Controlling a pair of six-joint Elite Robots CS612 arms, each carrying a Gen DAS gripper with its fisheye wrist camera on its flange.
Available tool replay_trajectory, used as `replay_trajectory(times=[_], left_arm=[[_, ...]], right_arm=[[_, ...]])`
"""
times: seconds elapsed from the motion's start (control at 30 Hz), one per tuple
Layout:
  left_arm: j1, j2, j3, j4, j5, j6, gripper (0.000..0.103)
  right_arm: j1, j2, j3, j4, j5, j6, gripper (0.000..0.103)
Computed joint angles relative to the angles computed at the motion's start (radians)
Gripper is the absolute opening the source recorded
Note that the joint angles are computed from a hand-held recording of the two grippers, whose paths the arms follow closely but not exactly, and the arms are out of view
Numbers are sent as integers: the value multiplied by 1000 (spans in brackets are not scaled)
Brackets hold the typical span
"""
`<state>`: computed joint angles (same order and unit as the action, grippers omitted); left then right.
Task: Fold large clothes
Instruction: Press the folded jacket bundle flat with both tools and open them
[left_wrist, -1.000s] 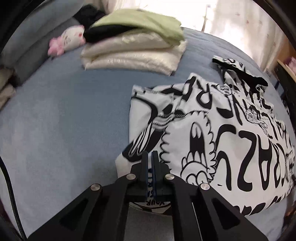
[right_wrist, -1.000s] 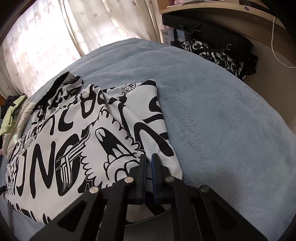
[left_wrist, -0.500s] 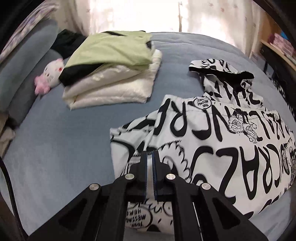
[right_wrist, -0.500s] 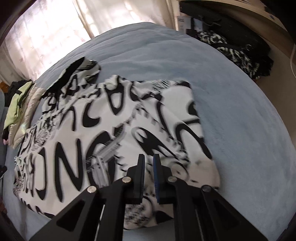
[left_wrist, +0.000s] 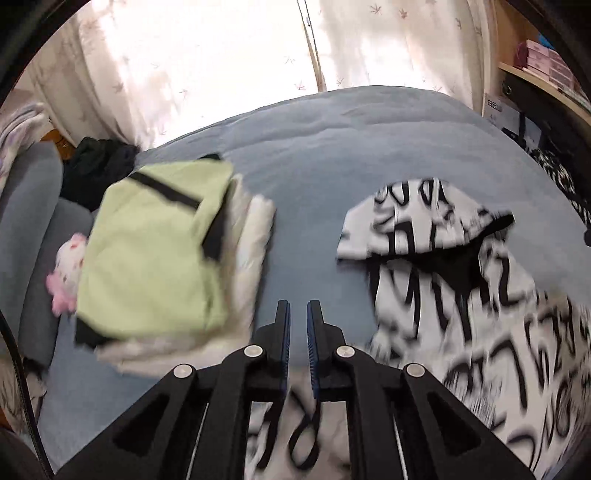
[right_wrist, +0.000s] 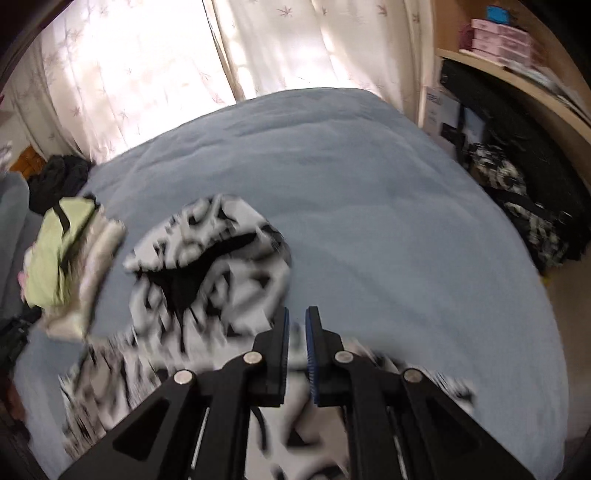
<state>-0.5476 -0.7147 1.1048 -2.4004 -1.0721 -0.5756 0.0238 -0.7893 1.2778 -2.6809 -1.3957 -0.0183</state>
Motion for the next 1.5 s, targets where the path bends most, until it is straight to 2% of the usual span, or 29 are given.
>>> replay_trajectory(times=[0.1, 0.2, 0.3, 0.4, 0.5, 0.73, 0.83, 0.9, 1.1, 1.3, 1.37, 1.47, 1.5], left_arm=[[23, 88, -150, 50, -70, -25, 7], [37, 162, -256, 60, -132, -52, 7], [45, 228, -338, 62, -184, -75, 7], [47, 297, -432, 88, -205, -84, 7], [47, 336, -482, 107, -221, -87, 7], [42, 351, -445, 100, -239, -24, 7], [36, 346, -410, 45, -215, -7, 7], [36, 346, -411, 47, -218, -2, 7], [41, 318, -368, 17, -260, -7, 9], [31, 294, -339, 21, -226, 57, 11], [28, 287, -335, 27, -220, 74, 13], [22, 286, -349, 39, -199, 112, 29], [21, 278, -338, 33, -187, 123, 43]], right_arm=[[24, 81, -143, 64, 6, 10, 9], [41, 159, -269, 130, 25, 32, 9], [56, 231, -381, 206, 66, 12, 9], [65, 273, -444, 246, 76, -26, 9], [69, 303, -486, 304, 72, -49, 9], [46, 290, -368, 301, 42, -106, 8], [28, 279, -313, 223, 112, -69, 8], [27, 278, -311, 225, 117, -51, 9], [36, 268, -317, 257, 90, -76, 10], [34, 238, -292, 262, 119, -106, 11], [36, 233, -295, 266, 128, -113, 15], [38, 221, -296, 276, 124, -141, 30], [38, 220, -297, 279, 124, -149, 35]])
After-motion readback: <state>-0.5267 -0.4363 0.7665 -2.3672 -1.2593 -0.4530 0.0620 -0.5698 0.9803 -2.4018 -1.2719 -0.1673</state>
